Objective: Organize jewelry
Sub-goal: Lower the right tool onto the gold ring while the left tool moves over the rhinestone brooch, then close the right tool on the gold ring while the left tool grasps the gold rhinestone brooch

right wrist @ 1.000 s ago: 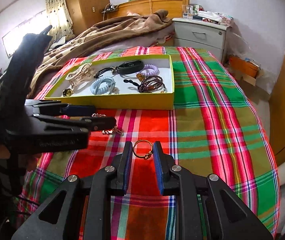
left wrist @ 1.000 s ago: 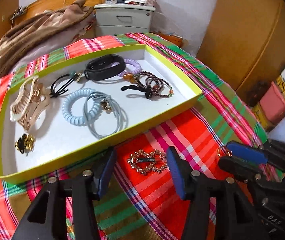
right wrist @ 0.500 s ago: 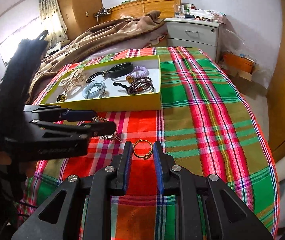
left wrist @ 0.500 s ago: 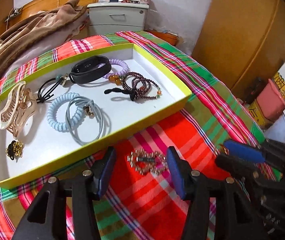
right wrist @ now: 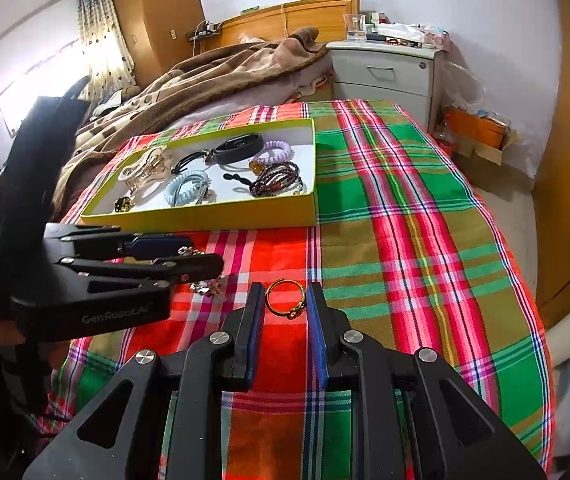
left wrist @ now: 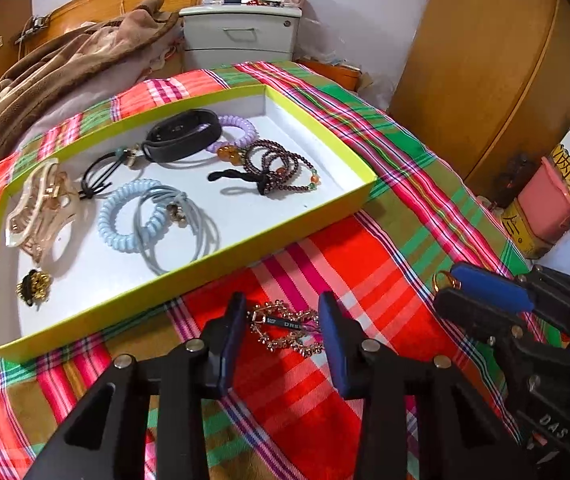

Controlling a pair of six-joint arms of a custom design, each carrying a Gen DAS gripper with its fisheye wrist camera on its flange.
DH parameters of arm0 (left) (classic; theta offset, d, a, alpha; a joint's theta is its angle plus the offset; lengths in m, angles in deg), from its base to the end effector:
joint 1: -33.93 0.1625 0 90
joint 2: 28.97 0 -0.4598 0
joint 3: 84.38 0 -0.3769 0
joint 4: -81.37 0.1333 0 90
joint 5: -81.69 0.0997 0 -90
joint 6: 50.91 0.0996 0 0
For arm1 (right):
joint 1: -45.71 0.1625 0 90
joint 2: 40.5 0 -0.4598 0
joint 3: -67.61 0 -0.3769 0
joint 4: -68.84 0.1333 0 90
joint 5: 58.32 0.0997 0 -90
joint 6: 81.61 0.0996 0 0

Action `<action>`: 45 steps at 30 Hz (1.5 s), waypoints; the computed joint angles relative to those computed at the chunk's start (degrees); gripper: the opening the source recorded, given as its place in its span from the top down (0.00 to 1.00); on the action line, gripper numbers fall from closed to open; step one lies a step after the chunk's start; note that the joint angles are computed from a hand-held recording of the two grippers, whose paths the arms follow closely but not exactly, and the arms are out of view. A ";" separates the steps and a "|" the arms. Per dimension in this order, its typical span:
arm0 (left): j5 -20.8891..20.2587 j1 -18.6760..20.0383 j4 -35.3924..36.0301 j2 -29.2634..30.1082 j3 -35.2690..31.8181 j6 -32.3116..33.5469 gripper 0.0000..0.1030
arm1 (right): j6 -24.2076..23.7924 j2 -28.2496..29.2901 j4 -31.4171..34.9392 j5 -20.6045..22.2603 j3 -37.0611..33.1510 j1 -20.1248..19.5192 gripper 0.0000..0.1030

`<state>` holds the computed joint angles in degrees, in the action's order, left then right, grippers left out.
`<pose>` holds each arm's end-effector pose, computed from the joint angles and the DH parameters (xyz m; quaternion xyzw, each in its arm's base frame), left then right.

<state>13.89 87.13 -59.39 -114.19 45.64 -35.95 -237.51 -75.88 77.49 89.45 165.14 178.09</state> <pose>-0.1114 -0.4343 0.2738 0.4187 0.8861 -0.0865 0.1791 0.3559 -0.3173 0.0125 0.0576 -0.8652 0.3832 0.3183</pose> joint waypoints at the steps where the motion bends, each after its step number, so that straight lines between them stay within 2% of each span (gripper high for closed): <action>1: -0.03 -0.06 0.02 -0.36 0.03 0.17 0.63 | -0.30 -0.04 -0.05 0.12 -0.17 0.01 0.79; 3: 0.40 -0.24 -0.22 -0.98 -0.07 0.18 0.63 | -1.68 -0.32 -0.47 0.30 -0.72 -0.01 0.79; 4: 0.45 -0.27 -0.57 -1.39 -0.20 0.35 0.83 | -2.55 -0.40 -0.78 0.48 -1.08 0.01 0.79; 10: 0.49 0.68 -1.38 -2.20 -2.45 0.88 0.83 | -8.09 -1.13 -3.36 0.99 -3.21 -0.54 0.79; 14: -0.10 2.72 -0.25 -2.12 -3.91 0.50 0.93 | -8.11 -1.36 -3.75 1.00 -3.35 -0.80 0.79; 19: -3.05 4.56 0.56 -2.97 -5.14 1.22 0.93 | -8.38 -1.05 -3.01 0.80 -4.07 -0.85 0.79; 21: -3.61 5.15 1.31 -2.81 -5.38 1.03 0.91 | -8.34 -0.91 -2.99 0.57 -4.11 -0.77 0.79; 22: -2.61 4.86 2.13 -2.60 -5.20 0.85 0.83 | -8.25 -0.86 -3.01 0.50 -4.04 -0.74 0.79; 23: -2.63 4.81 2.37 -2.56 -4.93 1.12 0.65 | -8.08 -0.87 -3.05 0.46 -3.91 -0.73 0.79; 25: -4.04 4.99 3.14 -2.31 -4.50 0.17 0.50 | -7.53 -0.93 -3.20 0.45 -3.49 -0.69 0.79; 27: -6.53 5.25 4.32 -1.92 -4.35 -0.52 0.50 | -6.91 -1.01 -3.01 0.30 -3.14 -0.74 0.79; 28: -6.32 4.72 4.24 -1.82 -3.77 -0.53 0.50 | -6.76 -1.02 -2.93 0.28 -3.00 -0.73 0.79; 31: -3.51 2.44 4.00 -1.48 -1.60 -0.67 0.49 | -6.60 -1.30 -3.16 0.05 -2.47 -0.77 0.79; 32: -2.50 1.51 3.36 -1.41 -0.63 -0.79 0.45 | -6.53 -1.32 -3.23 0.02 -2.37 -0.78 0.79; 35: 2.54 -1.87 0.26 -1.98 2.79 0.10 0.44 | -6.65 -1.42 -3.76 -0.23 -2.11 -0.78 0.79; 39: 4.93 -2.93 -1.95 -1.75 4.10 0.67 0.45 | -6.90 -1.36 -3.85 -0.58 -2.15 -0.63 0.79; 41: 6.38 -3.29 -2.53 -1.99 4.46 0.93 0.60 | -7.03 -1.29 -3.93 -0.59 -2.23 -0.43 0.79; 45: 4.23 -1.88 -0.65 -2.67 3.23 1.26 0.60 | -7.39 -1.17 -3.98 -0.56 -2.49 -0.36 0.79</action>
